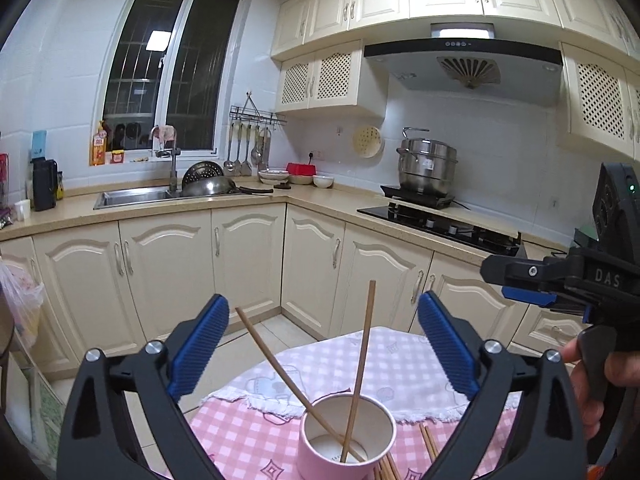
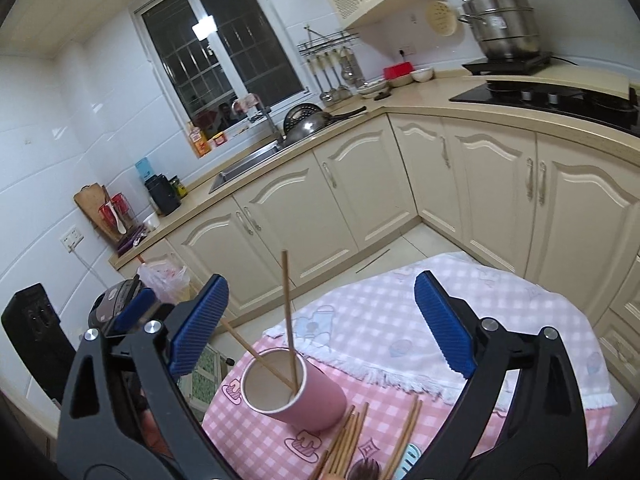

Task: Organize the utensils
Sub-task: 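Move both open tools back down to the utensils on the cloth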

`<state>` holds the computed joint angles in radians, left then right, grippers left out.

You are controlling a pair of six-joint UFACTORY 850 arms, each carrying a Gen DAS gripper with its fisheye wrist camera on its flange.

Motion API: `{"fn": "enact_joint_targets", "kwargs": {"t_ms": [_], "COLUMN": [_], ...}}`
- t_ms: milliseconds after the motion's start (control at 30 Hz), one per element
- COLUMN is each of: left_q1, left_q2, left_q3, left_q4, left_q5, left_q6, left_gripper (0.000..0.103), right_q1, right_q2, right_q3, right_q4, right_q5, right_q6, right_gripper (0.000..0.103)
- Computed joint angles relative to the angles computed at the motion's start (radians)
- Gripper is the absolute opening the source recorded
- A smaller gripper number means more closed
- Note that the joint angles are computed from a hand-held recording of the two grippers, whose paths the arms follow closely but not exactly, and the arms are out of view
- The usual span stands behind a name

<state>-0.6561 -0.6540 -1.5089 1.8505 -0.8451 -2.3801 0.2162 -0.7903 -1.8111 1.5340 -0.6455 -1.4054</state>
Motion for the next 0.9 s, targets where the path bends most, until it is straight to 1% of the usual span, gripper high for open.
{"fn": "enact_joint_targets", "kwargs": {"t_ms": [200, 333, 600, 900], "left_q1": [-0.017, -0.027, -0.033, -0.037], "left_q2": [0.031, 0.039, 0.047, 0.032], "left_q3": [0.027, 0.037, 0.063, 0.077], "left_q4": [-0.027, -0.054, -0.106, -0.186], "left_q5": [-0.004, -0.005, 0.029, 0.087], "left_q6": [0.005, 0.025, 0.031, 0.066], "left_gripper": [0.093, 0.093, 0.093, 0.093], "right_q1": [-0.017, -0.024, -0.033, -0.043], "right_q2": [0.024, 0.028, 0.022, 0.034], "right_q3": [0.04, 0.052, 0.058, 0.117], "right_q4": [-0.011, -0.055, -0.155, -0.275], "right_q5": [0.032, 0.05, 0.071, 0.104], "right_q6": [0.018, 0.054, 0.156, 0.241], "right_gripper": [0.094, 0.094, 0.094, 0.094]}}
